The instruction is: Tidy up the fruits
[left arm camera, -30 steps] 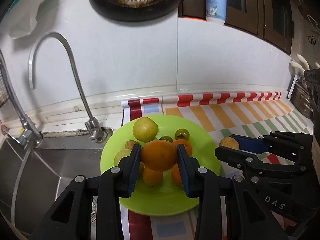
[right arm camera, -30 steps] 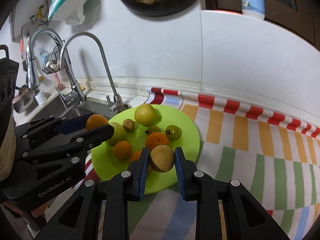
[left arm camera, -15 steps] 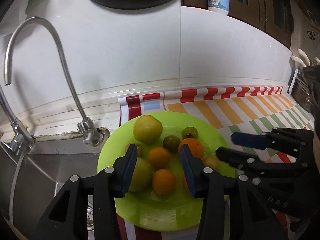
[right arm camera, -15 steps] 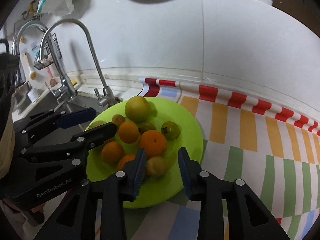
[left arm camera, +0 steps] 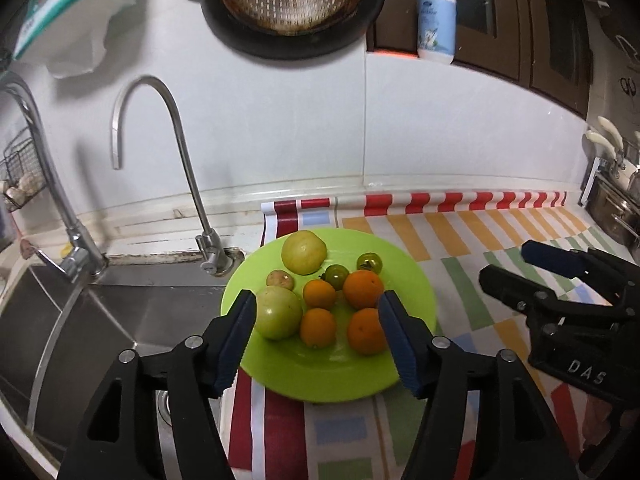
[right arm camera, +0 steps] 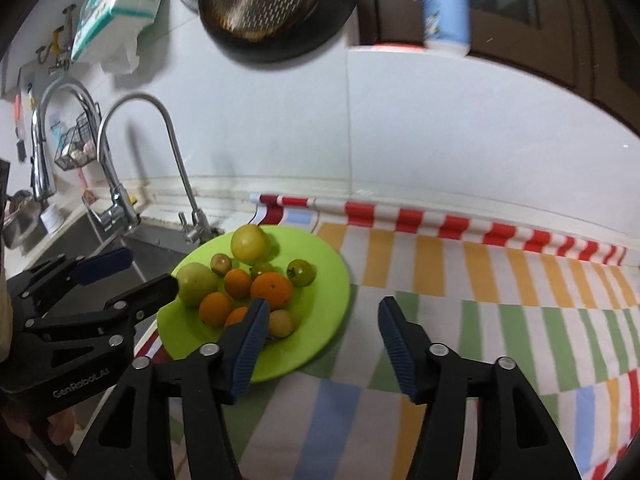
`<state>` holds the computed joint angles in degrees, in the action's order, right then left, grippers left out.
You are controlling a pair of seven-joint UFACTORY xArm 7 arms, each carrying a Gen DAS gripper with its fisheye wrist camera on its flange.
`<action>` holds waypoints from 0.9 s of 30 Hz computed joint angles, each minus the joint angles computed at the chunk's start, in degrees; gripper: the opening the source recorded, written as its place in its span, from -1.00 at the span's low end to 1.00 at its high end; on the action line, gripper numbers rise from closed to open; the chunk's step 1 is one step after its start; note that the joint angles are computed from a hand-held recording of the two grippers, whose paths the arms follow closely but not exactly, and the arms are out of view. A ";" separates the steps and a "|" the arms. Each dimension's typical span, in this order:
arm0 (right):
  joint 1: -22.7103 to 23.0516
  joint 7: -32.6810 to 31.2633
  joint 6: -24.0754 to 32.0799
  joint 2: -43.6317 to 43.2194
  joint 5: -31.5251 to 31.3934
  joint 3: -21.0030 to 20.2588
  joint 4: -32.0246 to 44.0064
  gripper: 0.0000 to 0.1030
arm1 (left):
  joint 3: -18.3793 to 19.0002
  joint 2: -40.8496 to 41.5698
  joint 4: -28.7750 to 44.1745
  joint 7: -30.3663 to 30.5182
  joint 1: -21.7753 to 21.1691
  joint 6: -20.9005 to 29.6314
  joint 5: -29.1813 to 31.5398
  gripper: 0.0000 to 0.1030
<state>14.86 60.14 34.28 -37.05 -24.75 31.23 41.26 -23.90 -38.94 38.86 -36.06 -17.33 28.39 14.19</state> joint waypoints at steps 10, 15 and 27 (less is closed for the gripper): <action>3.33 0.46 9.92 -13.52 3.56 1.68 -2.00 0.52 | -4.40 -10.27 -1.05 -4.82 -1.56 4.81 -0.72 0.63; 4.69 -0.62 14.28 -18.92 5.88 2.70 -2.75 0.65 | -6.84 -14.23 -0.31 -7.36 -2.27 9.09 -1.50 0.84; 8.85 -3.21 26.06 -31.58 12.12 5.53 -3.52 0.79 | -12.22 -20.21 2.64 -11.02 -5.01 19.12 -3.17 1.00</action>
